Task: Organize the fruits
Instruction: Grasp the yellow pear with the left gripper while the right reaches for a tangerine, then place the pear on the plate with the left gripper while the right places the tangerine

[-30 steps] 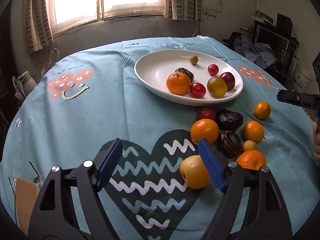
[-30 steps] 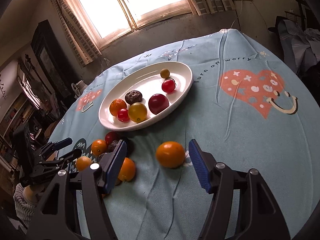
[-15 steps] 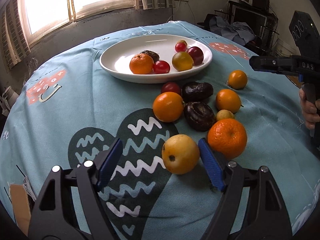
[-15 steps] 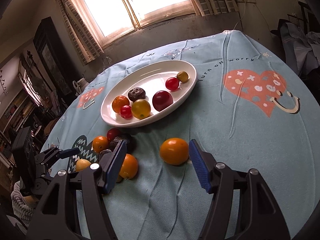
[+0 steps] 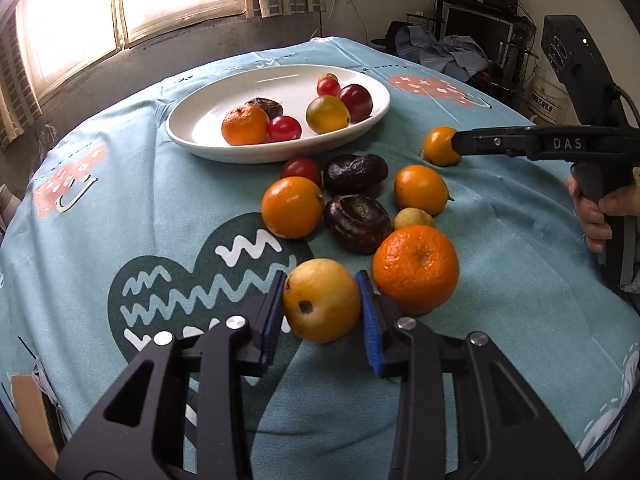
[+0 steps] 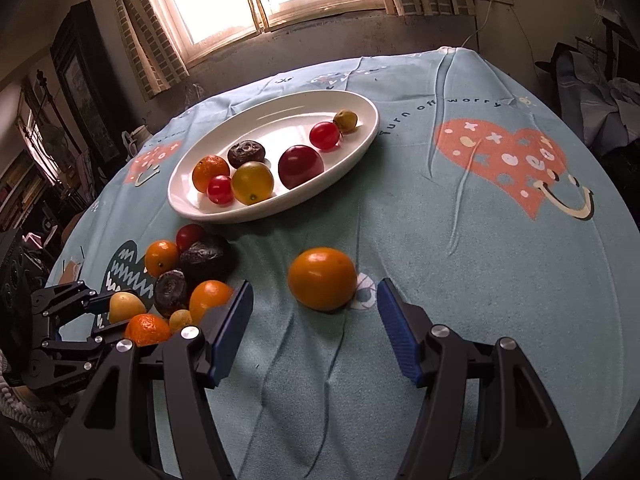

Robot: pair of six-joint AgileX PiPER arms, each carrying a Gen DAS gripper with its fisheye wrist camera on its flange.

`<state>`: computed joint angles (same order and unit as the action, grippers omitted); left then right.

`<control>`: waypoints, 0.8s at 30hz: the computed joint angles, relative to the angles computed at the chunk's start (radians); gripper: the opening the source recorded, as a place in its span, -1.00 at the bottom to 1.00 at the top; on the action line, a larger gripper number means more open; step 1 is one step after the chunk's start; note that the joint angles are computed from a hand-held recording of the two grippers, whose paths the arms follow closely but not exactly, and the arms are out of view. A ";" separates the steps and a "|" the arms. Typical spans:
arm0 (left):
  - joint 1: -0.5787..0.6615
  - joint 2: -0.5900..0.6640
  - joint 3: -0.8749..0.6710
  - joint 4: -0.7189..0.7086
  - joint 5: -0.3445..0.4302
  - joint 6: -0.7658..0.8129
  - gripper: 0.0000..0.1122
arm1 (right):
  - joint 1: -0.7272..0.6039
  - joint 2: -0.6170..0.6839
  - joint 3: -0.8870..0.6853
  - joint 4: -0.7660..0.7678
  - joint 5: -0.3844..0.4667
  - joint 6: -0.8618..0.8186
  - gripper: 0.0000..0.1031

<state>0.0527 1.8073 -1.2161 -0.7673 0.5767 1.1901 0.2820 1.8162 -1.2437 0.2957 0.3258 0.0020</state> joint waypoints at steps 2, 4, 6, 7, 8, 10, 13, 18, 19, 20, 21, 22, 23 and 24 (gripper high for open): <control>0.003 0.000 -0.001 -0.003 -0.001 -0.004 -0.37 | 0.014 0.018 -0.016 -0.070 0.001 0.050 0.13; 0.006 0.003 -0.005 -0.002 0.002 -0.007 -0.37 | 0.034 0.038 -0.039 -0.219 0.005 0.181 0.11; 0.003 0.006 -0.008 0.014 0.003 -0.024 -0.37 | 0.038 0.068 -0.074 -0.268 0.025 0.216 0.03; 0.002 0.009 -0.013 0.021 0.006 -0.032 -0.36 | 0.038 0.083 -0.093 -0.276 0.040 0.221 -0.04; 0.003 0.011 -0.016 0.020 0.009 -0.033 -0.37 | 0.037 0.094 -0.107 -0.273 0.052 0.218 -0.14; 0.007 0.016 -0.023 0.019 0.019 -0.038 -0.37 | 0.036 0.089 -0.100 -0.262 0.042 0.203 -0.18; 0.009 0.010 -0.019 0.005 0.011 -0.030 -0.37 | 0.028 0.051 -0.054 -0.224 -0.009 0.171 -0.21; 0.036 0.012 -0.115 0.002 0.029 -0.107 -0.37 | -0.021 -0.060 0.034 0.082 -0.109 -0.067 -0.20; 0.034 0.027 -0.167 0.032 0.041 -0.157 -0.38 | -0.028 -0.066 0.023 0.129 -0.107 -0.104 -0.20; 0.032 0.047 -0.228 0.063 0.058 -0.209 -0.38 | -0.034 -0.063 -0.003 0.144 -0.090 -0.112 -0.20; 0.025 0.073 -0.298 0.099 0.074 -0.264 -0.38 | -0.039 -0.054 -0.041 0.144 -0.064 -0.109 -0.20; 0.015 0.105 -0.374 0.143 0.087 -0.328 -0.38 | -0.042 -0.037 -0.090 0.135 -0.032 -0.100 -0.20; 0.006 0.140 -0.450 0.185 0.099 -0.391 -0.38 | -0.044 -0.013 -0.147 0.112 0.002 -0.080 -0.20; -0.001 0.186 -0.538 0.216 0.122 -0.450 -0.38 | -0.040 0.017 -0.210 0.072 0.034 -0.044 -0.20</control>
